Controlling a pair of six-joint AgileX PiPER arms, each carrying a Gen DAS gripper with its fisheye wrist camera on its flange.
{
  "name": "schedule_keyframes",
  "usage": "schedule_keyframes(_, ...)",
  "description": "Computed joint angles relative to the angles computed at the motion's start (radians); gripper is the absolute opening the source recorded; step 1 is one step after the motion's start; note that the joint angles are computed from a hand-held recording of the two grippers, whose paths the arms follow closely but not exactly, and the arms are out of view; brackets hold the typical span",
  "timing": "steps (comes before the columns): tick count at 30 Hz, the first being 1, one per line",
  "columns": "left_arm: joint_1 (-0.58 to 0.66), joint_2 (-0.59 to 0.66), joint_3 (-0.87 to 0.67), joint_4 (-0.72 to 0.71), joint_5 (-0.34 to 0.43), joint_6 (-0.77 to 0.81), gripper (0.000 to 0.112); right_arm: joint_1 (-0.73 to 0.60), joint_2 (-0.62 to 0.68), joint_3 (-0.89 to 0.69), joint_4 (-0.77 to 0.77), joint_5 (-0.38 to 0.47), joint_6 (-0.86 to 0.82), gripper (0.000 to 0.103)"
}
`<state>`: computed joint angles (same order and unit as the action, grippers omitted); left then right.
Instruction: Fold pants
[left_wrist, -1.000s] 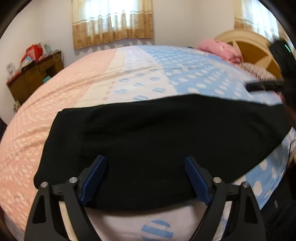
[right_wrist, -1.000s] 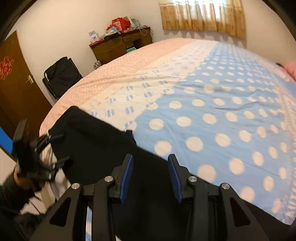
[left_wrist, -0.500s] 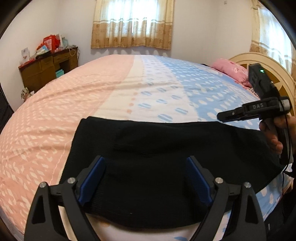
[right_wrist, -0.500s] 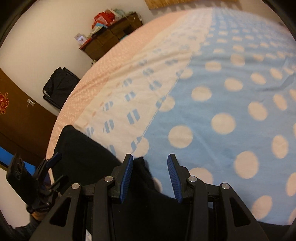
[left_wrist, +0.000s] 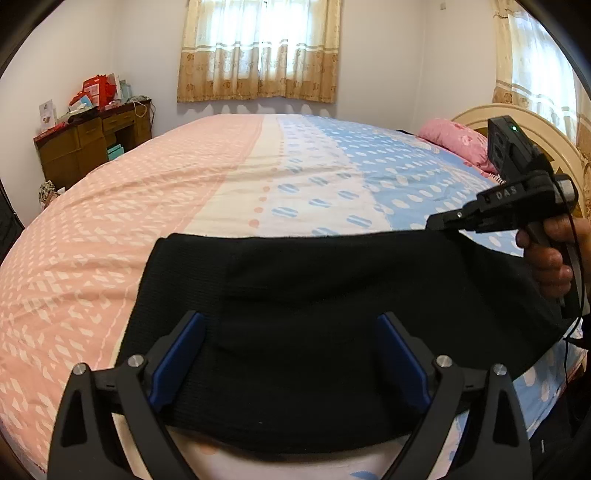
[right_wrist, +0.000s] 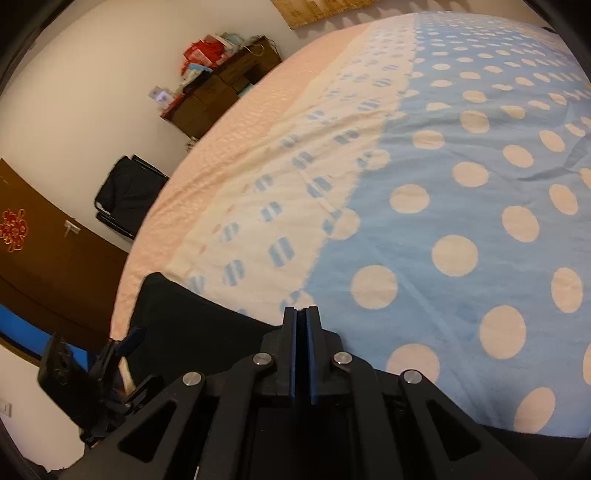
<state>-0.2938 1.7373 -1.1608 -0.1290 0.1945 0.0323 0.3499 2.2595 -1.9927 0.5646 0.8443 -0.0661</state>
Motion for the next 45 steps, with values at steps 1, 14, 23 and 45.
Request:
schedule_keyframes(1, -0.001, 0.002, 0.0, 0.009, -0.002, -0.005, 0.097, 0.009, 0.013, -0.014, -0.035, 0.0, 0.025, 0.004)
schedule_keyframes(14, -0.013, 0.011, -0.049, 0.14, 0.075, -0.152, 0.099, 0.062, -0.19, 0.252, -0.206, -0.171, 0.028, 0.044)
schedule_keyframes(23, -0.044, 0.04, -0.094, 0.317, 0.127, -0.336, 0.103, 0.178, -0.424, 0.591, -0.292, -0.29, -0.008, 0.044)
schedule_keyframes(45, -0.057, 0.04, -0.09, 0.461, 0.138, -0.482, 0.103, 0.334, -0.449, 0.846, -0.406, -0.469, 0.118, 0.045)
